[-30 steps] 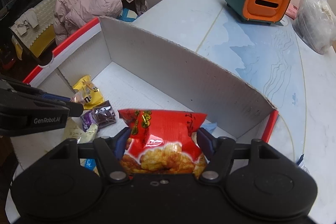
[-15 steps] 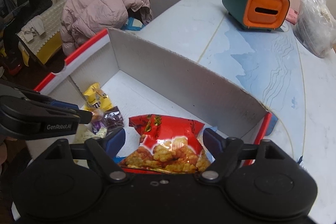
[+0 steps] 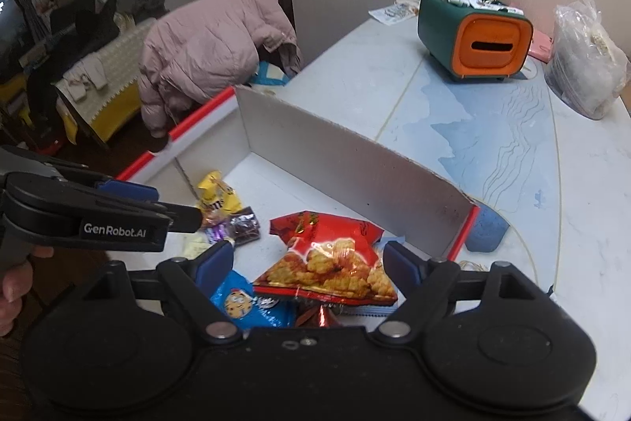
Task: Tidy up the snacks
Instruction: 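Open the right gripper to drop the red chip bag while the left gripper drops the orange candy, then withdraw both tools from the box toward the white packet and green packet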
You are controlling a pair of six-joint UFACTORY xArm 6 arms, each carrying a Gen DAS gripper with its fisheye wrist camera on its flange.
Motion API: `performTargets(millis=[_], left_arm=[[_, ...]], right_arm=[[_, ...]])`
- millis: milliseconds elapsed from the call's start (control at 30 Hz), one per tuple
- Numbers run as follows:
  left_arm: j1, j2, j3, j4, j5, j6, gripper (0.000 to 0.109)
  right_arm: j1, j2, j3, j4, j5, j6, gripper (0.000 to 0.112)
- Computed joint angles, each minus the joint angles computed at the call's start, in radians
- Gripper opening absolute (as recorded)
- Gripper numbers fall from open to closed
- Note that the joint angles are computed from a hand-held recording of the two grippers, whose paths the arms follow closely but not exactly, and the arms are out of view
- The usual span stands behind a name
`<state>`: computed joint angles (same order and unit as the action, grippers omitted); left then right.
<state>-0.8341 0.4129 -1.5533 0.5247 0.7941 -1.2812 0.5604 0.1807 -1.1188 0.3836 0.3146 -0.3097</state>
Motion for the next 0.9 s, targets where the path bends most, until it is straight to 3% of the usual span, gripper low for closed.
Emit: performTargets(millis=[333,433,633,900], left_arm=[[-0.069,-0.039,-0.004,0.146,-0.002,-0.1,0.058],[-0.09,-0.034,-0.02,0.175,-0.004,-0.126,0.069],[-0.134,0.011,-0.091,0.226,0.004,-0.151,0.07],[-0.171,0.088,-0.181,0.248,-0.041,-0.171,0.076]], right_arm=[[-0.011,-0.174,0.153,0.252,-0.036,-0.224,0.095],[-0.024,-0.23,0.201,0.304,-0.038,-0.277,0.095],[-0.062,-0.335,0.29,0.403,-0.042,-0.368,0.103],[-0.144,-0.442,0.394,0.52,-0.038,-0.495,0.103]])
